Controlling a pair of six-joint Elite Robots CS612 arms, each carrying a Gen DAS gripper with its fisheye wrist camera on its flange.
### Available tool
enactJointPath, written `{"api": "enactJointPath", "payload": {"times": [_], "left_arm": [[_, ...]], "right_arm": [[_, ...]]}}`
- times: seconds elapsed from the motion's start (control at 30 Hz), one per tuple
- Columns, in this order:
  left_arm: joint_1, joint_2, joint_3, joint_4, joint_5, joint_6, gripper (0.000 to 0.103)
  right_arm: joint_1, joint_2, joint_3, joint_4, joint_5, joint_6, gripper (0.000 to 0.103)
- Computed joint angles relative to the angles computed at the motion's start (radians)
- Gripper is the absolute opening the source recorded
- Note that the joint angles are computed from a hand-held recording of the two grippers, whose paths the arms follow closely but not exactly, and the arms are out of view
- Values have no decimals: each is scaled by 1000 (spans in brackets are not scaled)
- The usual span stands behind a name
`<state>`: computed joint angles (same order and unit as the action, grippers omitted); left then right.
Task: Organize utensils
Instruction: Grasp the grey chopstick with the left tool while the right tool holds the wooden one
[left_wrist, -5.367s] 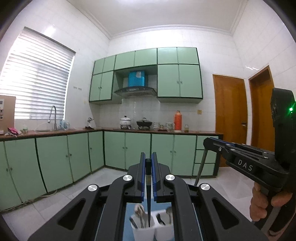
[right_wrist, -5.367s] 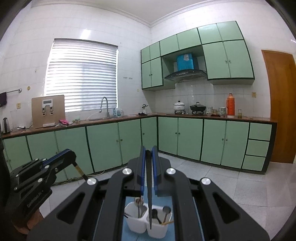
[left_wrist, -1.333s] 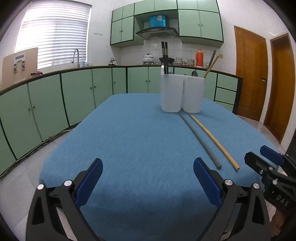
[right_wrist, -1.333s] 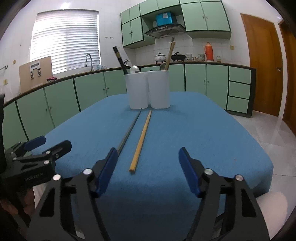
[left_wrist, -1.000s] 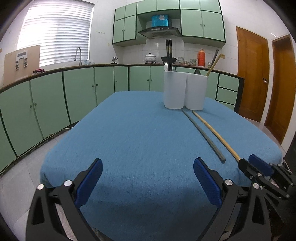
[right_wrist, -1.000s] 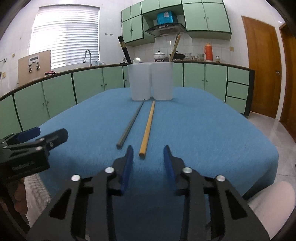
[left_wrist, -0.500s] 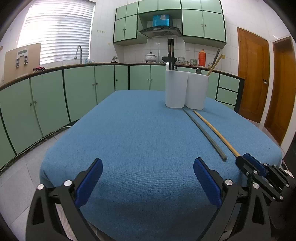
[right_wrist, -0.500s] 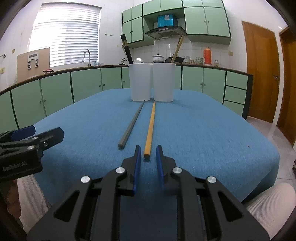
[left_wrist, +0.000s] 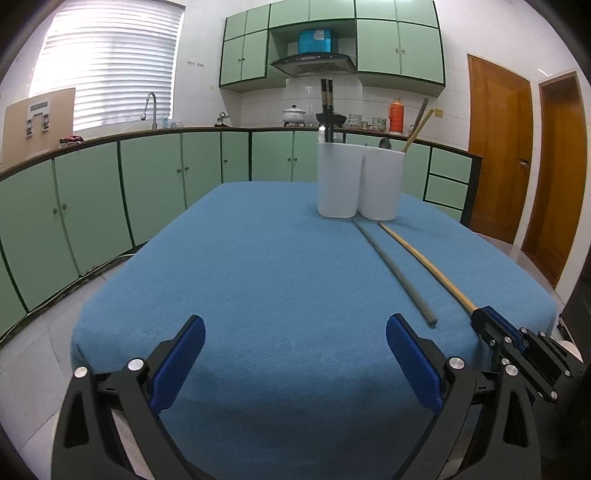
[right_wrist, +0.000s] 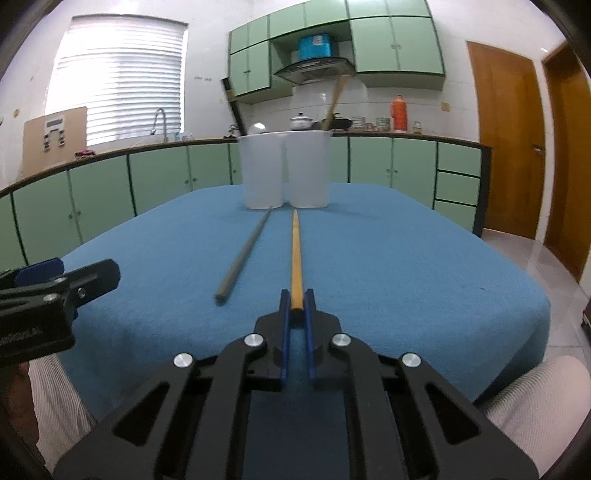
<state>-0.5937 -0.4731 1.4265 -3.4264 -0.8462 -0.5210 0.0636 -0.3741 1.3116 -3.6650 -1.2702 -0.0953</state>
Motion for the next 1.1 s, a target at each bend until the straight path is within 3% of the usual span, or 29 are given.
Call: {"api": "enactJointPath", "payload": {"times": [0.27,0.43,0.7,0.87,0.93,1.1], "left_arm": [[-6,21,-55,-2,-55,45,92],[-7,37,-102,54,-108,55,72],[-6,57,-155,121,-155,16,54],[-8,68,-182,150,-144,3,42],[-8,70,-189,158,-144,-7,30],[-14,76,-205,171,-141,-13,15]], "right_arm": [[-26,-3,-3,-8,-14,57,6],[-39,-3,-5,-6,-3,69,6],[-54,-2,-1,-14,26,72,6],[-61,-1,3,-22,42,73,6],[-66,-1,6,-27,48,75,6],[-73,0,4,-28,60,80,6]]}}
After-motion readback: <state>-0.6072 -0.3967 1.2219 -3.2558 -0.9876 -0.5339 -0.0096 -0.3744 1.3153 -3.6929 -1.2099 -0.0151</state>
